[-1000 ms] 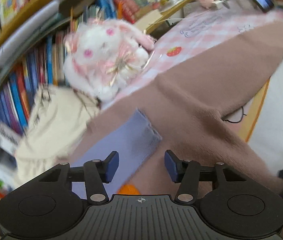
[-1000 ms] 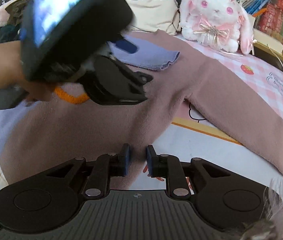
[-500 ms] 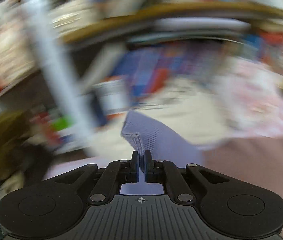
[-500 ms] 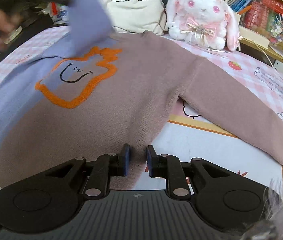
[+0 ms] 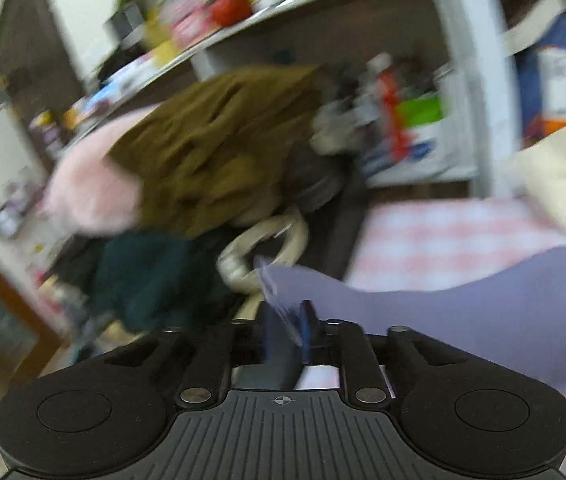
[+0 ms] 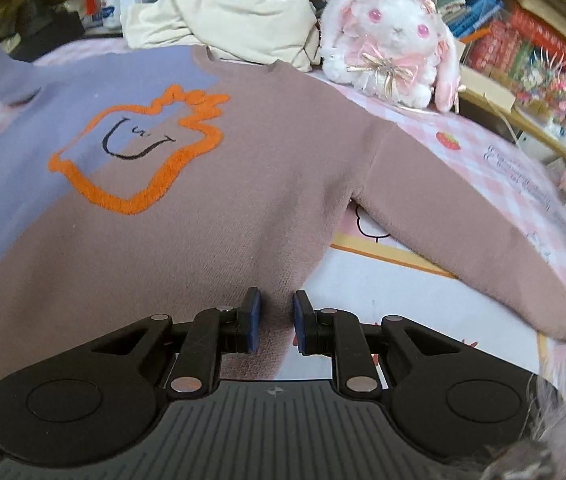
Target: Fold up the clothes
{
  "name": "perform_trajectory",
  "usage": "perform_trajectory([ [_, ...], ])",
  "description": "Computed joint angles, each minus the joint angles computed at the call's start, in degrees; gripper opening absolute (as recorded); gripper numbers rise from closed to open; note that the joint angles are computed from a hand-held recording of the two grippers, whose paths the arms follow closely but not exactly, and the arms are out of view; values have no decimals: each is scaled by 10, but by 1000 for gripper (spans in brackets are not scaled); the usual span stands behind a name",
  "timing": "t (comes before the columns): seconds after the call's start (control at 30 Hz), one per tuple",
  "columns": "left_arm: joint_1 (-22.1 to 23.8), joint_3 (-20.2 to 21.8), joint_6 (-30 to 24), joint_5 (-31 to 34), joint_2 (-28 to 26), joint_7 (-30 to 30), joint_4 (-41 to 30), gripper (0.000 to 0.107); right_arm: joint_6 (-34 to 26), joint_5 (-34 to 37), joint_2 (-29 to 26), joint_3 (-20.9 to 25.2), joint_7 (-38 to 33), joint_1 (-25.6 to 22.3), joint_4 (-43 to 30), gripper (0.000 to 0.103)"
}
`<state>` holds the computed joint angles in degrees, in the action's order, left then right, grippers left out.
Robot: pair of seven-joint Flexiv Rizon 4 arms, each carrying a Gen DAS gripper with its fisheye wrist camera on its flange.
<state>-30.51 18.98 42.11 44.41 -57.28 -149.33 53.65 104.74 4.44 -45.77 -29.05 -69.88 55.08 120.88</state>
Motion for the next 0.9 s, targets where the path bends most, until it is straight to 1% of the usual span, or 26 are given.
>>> perform_trajectory([
  [0.03,-7,11,-3,-7,4,-16,13,32,-3,3,-5,-14,1,14,0,17],
  [0.07,-7,3,32,5,21,-47,43,33,-4,6,-11,-26,3,27,1,17],
  [0.13,-2,-11,162,22,53,-83,116,35,-7,12,-21,-44,8,47,1,17],
  [0.17,4,-25,213,18,60,-78,140,36,-9,15,-24,-50,12,53,1,17],
  [0.2,13,-44,253,5,62,-55,159,36,-12,17,-23,-49,19,52,0,17],
  [0.27,38,-96,311,-31,60,6,190,36,-16,21,-14,-34,38,37,-4,17],
  [0.37,54,-147,338,-75,44,70,208,37,-16,26,8,21,78,-19,-11,17],
  [0.43,52,-155,343,-97,32,86,208,38,-11,28,16,52,106,-50,-15,17],
  [0.47,44,-148,348,-104,27,83,206,38,-9,27,18,59,115,-57,-15,16],
  [0.57,19,-118,360,-121,19,69,203,39,-7,25,10,34,130,-31,-11,17],
  [0.6,12,-109,364,-127,17,65,203,36,-7,27,6,24,135,-21,-10,17],
  [0.63,9,-106,369,-135,17,67,206,35,-6,24,4,19,137,-16,-10,15],
  [0.67,9,-105,377,-141,18,72,212,32,-5,22,2,15,137,-13,-10,13],
  [0.7,9,-104,386,-148,19,77,219,24,-4,19,0,12,136,-12,-11,13],
  [0.73,14,-109,394,-157,22,84,227,19,-2,17,-3,8,135,-11,-12,12],
  [0.77,21,-119,401,-171,24,91,236,12,0,16,-8,4,133,-9,-14,12],
  [0.8,29,-130,406,-184,26,97,244,8,4,15,-15,-1,131,-9,-19,12],
  [0.83,34,-139,412,-196,28,104,251,7,9,16,-21,-3,129,-11,-24,12],
  [0.9,27,-137,417,-210,31,112,262,6,18,18,-32,-1,123,-22,-36,12],
])
